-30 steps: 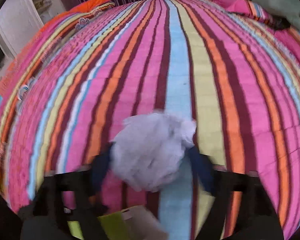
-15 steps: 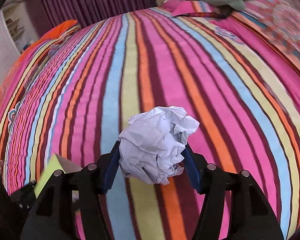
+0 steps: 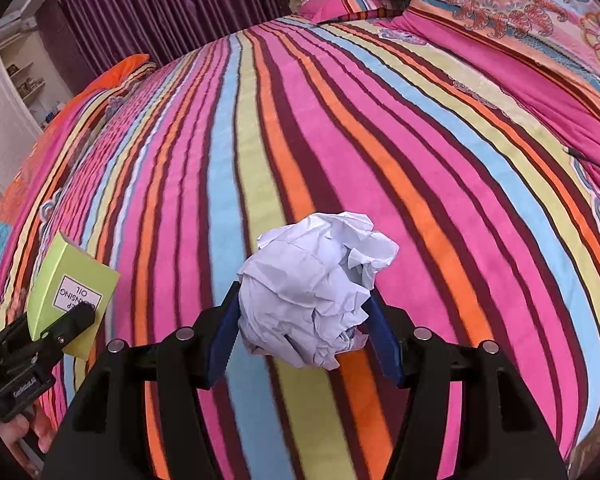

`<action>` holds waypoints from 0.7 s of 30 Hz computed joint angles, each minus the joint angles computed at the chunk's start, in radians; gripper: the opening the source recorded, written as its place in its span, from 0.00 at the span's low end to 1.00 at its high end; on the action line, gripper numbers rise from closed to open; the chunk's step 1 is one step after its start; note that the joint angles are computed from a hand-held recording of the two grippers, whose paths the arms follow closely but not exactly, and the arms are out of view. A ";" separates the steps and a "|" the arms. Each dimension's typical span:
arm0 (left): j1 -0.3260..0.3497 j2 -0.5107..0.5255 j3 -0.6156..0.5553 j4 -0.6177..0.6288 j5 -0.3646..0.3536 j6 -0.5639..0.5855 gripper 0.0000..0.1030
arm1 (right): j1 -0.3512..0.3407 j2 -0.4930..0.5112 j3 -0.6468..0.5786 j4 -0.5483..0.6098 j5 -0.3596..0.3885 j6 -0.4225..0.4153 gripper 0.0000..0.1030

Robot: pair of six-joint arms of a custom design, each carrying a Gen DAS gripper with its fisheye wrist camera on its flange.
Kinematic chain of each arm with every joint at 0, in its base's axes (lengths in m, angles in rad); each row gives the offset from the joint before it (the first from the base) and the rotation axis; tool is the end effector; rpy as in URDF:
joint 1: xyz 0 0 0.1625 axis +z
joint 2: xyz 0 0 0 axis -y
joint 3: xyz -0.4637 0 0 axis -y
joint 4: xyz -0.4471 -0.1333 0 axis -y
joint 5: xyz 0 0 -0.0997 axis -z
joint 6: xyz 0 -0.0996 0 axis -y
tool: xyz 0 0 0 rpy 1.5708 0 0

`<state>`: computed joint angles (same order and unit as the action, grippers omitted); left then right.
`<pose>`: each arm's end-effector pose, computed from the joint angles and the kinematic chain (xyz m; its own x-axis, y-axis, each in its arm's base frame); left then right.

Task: Collect trash
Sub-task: 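Carry the green box with the left tool while the right tool carries the crumpled paper to the wastebasket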

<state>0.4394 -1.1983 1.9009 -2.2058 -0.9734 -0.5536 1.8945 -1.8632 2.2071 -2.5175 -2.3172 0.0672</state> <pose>-0.4660 -0.4282 0.2166 -0.7447 0.4271 -0.5129 0.6012 0.7629 -0.2376 0.1929 -0.3686 0.4521 -0.8342 0.1836 0.5200 -0.2065 0.7704 -0.6032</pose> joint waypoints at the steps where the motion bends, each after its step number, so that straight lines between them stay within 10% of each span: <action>1: -0.010 -0.015 0.012 0.013 0.008 -0.017 0.51 | 0.017 -0.009 0.010 0.001 -0.012 0.002 0.55; 21: -0.253 -0.301 0.212 0.350 0.023 -0.368 0.51 | 0.224 -0.251 0.173 0.230 -0.077 0.233 0.55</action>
